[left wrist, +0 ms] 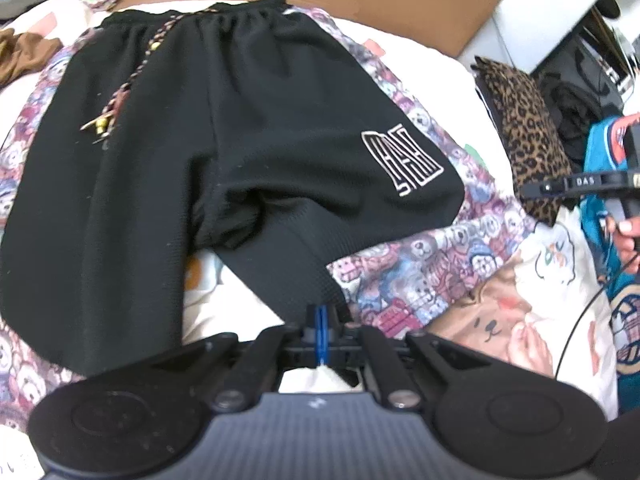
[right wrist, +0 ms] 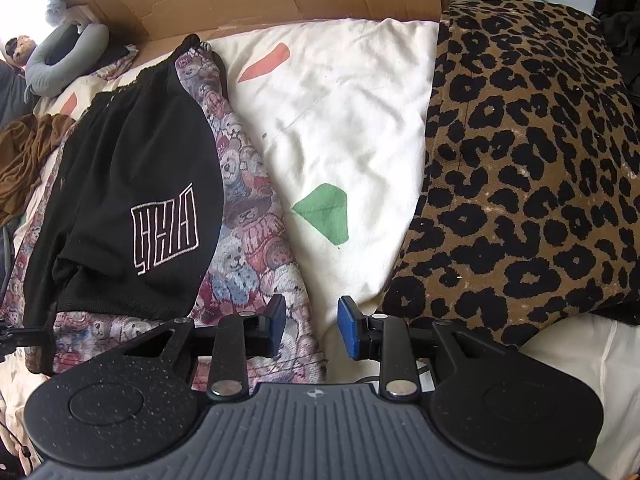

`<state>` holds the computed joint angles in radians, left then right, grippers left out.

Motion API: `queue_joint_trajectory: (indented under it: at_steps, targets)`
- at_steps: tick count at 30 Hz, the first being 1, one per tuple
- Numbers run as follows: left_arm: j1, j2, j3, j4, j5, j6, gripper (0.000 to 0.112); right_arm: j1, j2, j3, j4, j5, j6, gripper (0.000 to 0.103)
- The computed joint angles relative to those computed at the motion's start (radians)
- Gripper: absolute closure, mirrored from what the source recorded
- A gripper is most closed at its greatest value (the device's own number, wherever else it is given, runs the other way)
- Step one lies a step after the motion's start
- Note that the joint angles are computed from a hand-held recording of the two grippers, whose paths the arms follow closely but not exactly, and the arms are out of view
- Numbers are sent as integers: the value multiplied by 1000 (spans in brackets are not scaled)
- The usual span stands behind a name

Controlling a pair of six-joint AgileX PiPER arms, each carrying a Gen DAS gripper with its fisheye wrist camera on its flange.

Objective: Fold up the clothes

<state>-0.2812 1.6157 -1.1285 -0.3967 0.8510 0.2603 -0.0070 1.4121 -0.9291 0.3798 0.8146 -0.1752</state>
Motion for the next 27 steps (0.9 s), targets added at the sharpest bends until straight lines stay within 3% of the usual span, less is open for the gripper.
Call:
queue_joint_trajectory:
  at_steps: [6, 16, 25, 26, 27]
  targets:
    - [41, 2, 20, 21, 19, -46, 112, -4, 7, 25, 19, -24, -24, 65]
    - [41, 43, 55, 62, -13, -115, 112, 39, 39, 81, 105, -68, -100, 65]
    - [18, 84, 25, 38, -11, -132, 110, 70, 79, 84, 132, -45, -135, 65]
    - [25, 87, 19, 23, -6, -128, 106, 74, 85, 86, 134, -45, -139, 68]
    - [31, 89, 14, 8, -3, -122, 98, 77, 92, 88, 137, -45, -143, 85]
